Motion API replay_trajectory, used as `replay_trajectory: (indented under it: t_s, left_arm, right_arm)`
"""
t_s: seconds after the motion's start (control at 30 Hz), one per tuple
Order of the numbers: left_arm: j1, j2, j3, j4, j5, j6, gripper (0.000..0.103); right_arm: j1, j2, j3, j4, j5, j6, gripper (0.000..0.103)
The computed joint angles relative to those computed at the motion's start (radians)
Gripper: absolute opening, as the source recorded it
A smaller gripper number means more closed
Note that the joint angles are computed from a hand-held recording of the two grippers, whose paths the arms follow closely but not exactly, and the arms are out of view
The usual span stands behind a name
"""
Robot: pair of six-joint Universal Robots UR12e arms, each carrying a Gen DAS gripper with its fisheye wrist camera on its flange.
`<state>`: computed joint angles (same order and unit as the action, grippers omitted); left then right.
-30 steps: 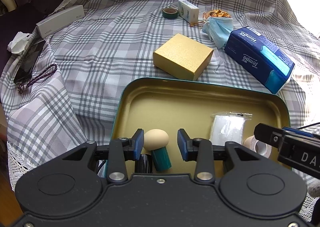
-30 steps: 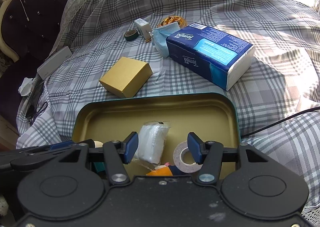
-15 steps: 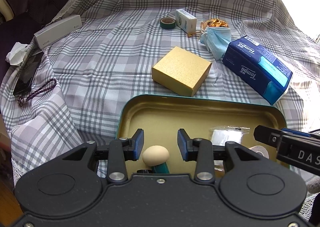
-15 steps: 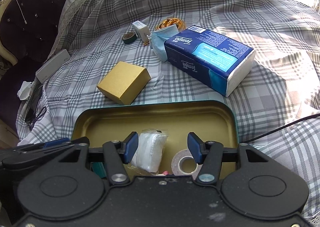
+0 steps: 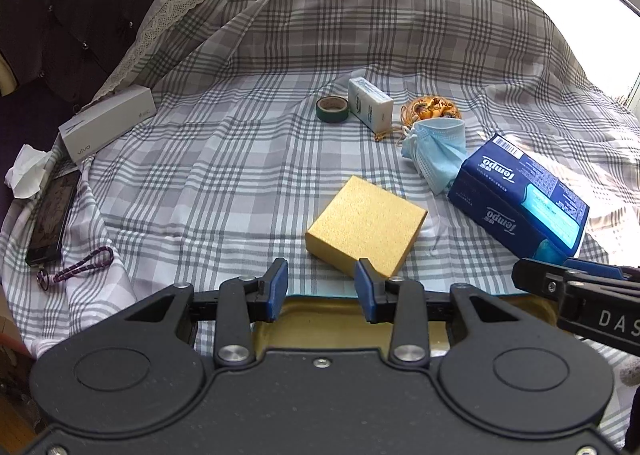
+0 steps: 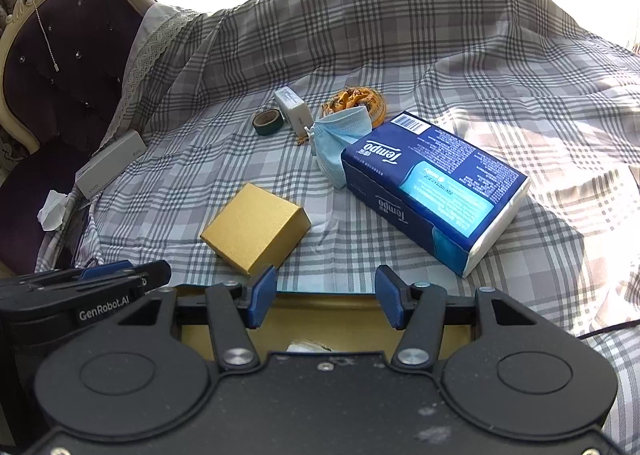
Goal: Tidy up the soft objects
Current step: 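Withdraw both open tools from the tin toward the remaining items, then lower the open right tool around the orange embroidered pouch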
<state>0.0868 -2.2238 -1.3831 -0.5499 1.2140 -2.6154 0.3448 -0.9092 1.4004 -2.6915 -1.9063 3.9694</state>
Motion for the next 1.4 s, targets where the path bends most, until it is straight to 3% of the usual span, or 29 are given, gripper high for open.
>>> replay_trajectory:
  t_s: [0.5,0.9,1.23,1.4]
  left_arm:
    - [-0.051,-0.154,0.249,-0.025,0.045,-0.051,0.039]
    - [-0.084,-0.328,0.525,-0.136,0.069,-0.097,0.039]
    - [-0.090,-0.422,0.662,-0.204,0.053,-0.121,0.039]
    - [-0.094,-0.469,0.735,-0.221,0.116,-0.173,0.039]
  right_arm:
    - [-0.072,0.075,-0.143,0.053,-0.024,-0.058,0.054]
    - [-0.143,0.172,-0.304,0.154,0.037,-0.008,0.054]
    - [-0.174,0.256,-0.436,0.246,0.042,0.046,0.054]
    - [-0.178,0.295,-0.507,0.321,0.050,0.056,0.054]
